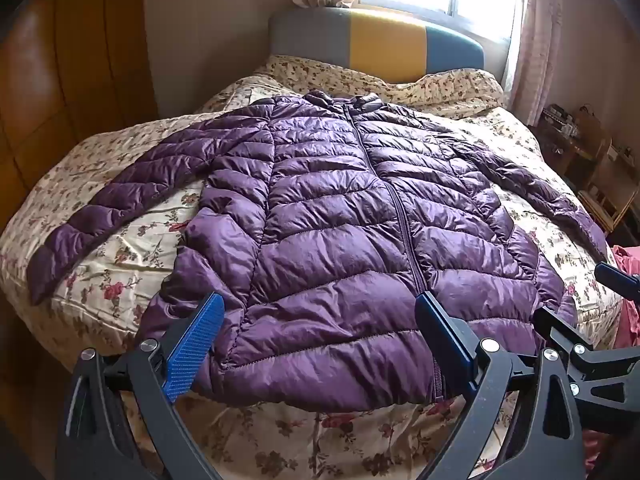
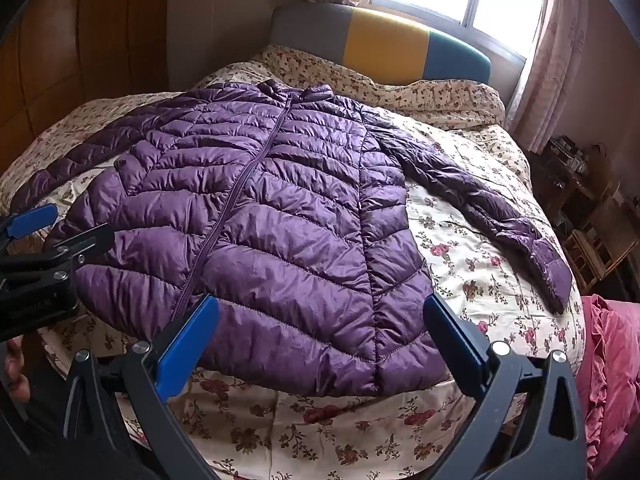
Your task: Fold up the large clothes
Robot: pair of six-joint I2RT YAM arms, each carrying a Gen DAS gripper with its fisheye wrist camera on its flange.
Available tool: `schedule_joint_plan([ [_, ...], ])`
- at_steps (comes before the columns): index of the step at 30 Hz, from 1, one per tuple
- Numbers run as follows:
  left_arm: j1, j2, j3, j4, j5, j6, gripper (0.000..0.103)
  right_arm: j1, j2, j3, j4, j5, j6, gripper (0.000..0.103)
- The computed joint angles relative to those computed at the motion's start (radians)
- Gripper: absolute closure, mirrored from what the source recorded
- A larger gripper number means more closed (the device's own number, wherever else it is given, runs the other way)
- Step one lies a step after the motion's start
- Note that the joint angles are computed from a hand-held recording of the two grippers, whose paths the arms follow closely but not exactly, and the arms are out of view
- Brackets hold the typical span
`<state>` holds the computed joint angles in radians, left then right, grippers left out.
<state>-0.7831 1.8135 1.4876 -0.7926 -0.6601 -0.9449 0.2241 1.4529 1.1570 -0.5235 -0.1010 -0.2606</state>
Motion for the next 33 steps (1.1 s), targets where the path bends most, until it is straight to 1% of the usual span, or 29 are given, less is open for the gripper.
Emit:
schedule_joint_plan([
  [15,-0.005,0.004,0.007,-0.006,-0.008,-0.004,0.007,-0.009,0.002,-0.003,0.005,-0.007,0.006,0.002],
  [23,0.0,0.003,0.018,-0.013,-0.012,0.015,0.007,-0.028,0.013,0.007,0.004,-0.02,0.038,0.002],
  [33,-0.008,0.004,0.024,-0.022,-0.019,0.008,0.007,-0.041,0.023,0.01,0.009,-0.022,0.057,0.002],
])
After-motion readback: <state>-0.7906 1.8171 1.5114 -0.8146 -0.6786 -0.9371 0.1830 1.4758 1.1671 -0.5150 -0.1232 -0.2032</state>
